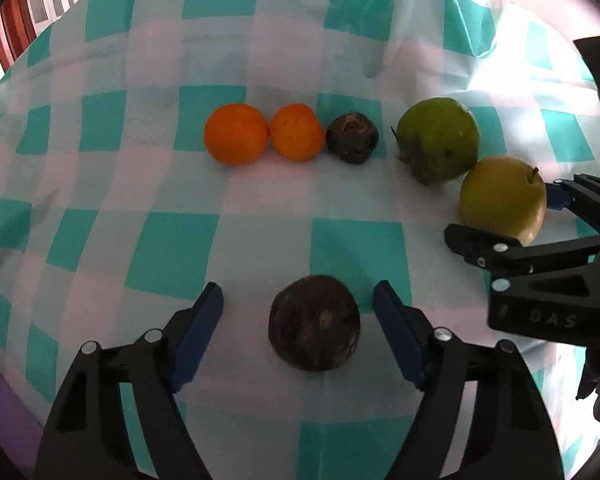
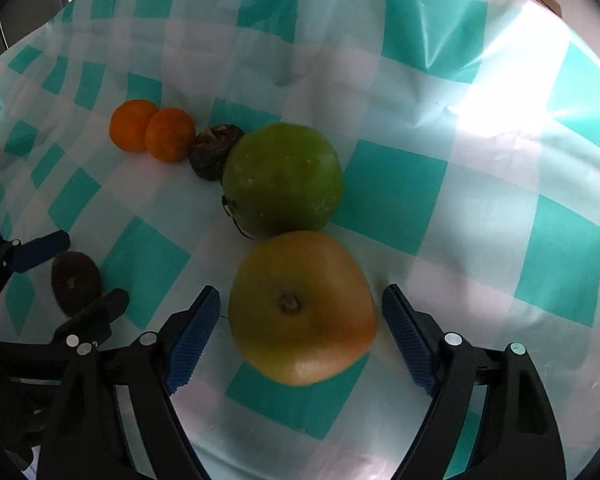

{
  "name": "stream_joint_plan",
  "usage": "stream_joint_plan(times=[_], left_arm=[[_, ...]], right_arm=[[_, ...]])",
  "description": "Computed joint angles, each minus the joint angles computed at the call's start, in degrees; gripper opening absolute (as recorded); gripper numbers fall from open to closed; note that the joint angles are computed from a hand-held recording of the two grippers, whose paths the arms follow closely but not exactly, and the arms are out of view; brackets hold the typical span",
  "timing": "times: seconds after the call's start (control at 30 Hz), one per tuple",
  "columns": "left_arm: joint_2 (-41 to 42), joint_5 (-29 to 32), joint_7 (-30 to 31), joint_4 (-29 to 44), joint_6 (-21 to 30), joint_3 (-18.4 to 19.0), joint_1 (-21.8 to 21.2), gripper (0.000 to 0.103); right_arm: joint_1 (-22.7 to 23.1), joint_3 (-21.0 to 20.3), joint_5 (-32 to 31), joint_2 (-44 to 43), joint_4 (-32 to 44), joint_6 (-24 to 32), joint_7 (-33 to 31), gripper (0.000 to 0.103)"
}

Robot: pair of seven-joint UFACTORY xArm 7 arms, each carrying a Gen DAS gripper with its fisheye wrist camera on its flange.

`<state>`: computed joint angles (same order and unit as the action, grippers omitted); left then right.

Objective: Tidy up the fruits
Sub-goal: 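Grasp a mangosteen with the left tool while the right tool grasps the pear, then carry the mangosteen and pear toward the box with both tools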

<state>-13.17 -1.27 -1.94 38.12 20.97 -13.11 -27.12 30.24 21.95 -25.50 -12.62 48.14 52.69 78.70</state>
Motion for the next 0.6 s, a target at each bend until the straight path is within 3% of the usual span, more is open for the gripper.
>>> stream_joint_plan(times=[0.07, 0.27, 0.3, 0.33, 0.5, 0.6], left_arm=[[0.51, 0.13, 0.1, 0.29, -0.42, 0.0, 0.03, 0.077], [0.86, 0.1, -0.26, 0.81, 0.04, -0.01, 0.05, 0.077], [-0.08, 0.58, -1.21, 0.09, -0.13, -0.33, 0.32, 0.062], [-1.23, -0.74, -0.44, -1.09, -1.07, 0.29, -0.33, 0.039], [-6.03, -6.38, 3.54, -3.48, 2.39, 2.51, -2.88, 0.038], [-14.33, -8.68, 3.54, -7.5, 5.2, 2.55, -4.6, 0.038]], right_arm=[[-0.11, -0.12, -0.71, -0.51, -1.0, -1.7, 0.21, 0.063], [-0.09, 0.0, 0.07, -2.37, -3.04, -3.64, 0.23, 0.058], [-0.11, 0.2, 0.41, -2.81, -3.39, -3.94, 0.47, 0.058], [0.04, 0.67, 0.9, -3.52, -3.75, -3.76, 1.13, 0.058], [1.27, 3.51, 3.98, -7.97, -5.43, -2.5, 6.22, 0.058], [2.8, 5.96, 5.81, -10.37, -5.27, -0.54, 8.61, 0.058]])
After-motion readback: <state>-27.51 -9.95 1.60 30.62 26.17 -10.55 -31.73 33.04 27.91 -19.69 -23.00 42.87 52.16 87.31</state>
